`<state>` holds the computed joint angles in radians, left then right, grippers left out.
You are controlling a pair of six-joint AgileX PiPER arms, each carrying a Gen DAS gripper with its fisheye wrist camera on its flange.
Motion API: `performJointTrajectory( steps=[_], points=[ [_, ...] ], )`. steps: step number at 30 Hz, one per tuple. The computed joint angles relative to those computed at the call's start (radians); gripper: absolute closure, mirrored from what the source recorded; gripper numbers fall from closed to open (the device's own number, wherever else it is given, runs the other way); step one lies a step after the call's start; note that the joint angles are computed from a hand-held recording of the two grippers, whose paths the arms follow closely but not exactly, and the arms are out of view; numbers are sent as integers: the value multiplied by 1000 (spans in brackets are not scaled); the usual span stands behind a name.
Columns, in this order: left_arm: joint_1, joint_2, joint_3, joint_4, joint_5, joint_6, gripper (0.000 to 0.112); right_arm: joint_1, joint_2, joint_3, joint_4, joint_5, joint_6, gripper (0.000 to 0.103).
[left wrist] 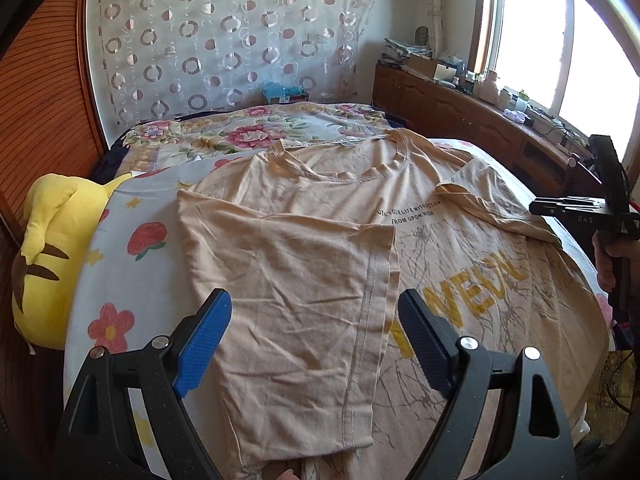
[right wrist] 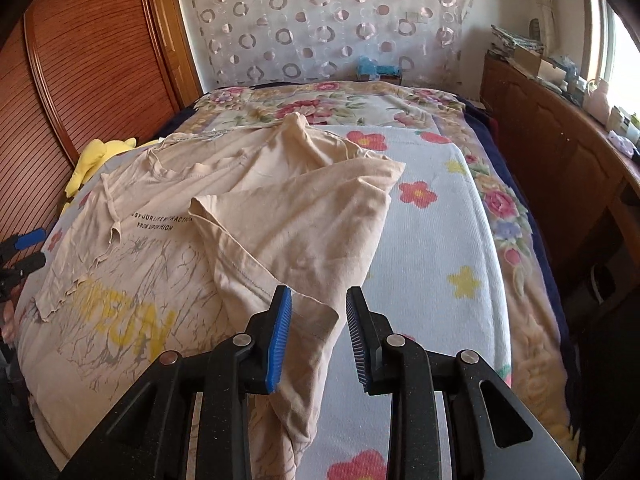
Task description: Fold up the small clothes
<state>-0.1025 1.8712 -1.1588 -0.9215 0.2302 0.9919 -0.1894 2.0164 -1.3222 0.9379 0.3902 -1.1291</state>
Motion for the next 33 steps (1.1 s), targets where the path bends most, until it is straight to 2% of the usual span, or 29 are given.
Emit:
performJointTrajectory(
  steps=[6,8,10,14,17,20,23,28,31,33],
  points=[
    [-7,-89,132,-280,-44,276,26,-7,3,41,80,-29,-91,74],
    [-5,-116,166,-337,-48,331,26,-10,3,56,75,-49,-86,74],
    [2,-130,180,-359,-45,354,26,-24,10,54,83,-29,-84,74],
    [18,-141,193,-388,-52,384,26,-34,13,47,149,18,-151,95],
    [24,-147,204,-415,-55,410,26,-10,-31,120,326,-31,-368,100],
    [27,-150,214,-467,-63,463,26,1,-88,201,499,-19,-581,100],
    [31,-142,211,-477,-61,464,26,3,-135,271,556,31,-686,100],
    [31,-134,205,-468,-58,456,26,17,-175,346,521,46,-725,100],
    [28,-131,210,-506,-61,493,26,13,-176,361,474,63,-693,100],
    [27,-129,209,-514,-62,500,26,3,-179,367,457,74,-682,92]
  ],
)
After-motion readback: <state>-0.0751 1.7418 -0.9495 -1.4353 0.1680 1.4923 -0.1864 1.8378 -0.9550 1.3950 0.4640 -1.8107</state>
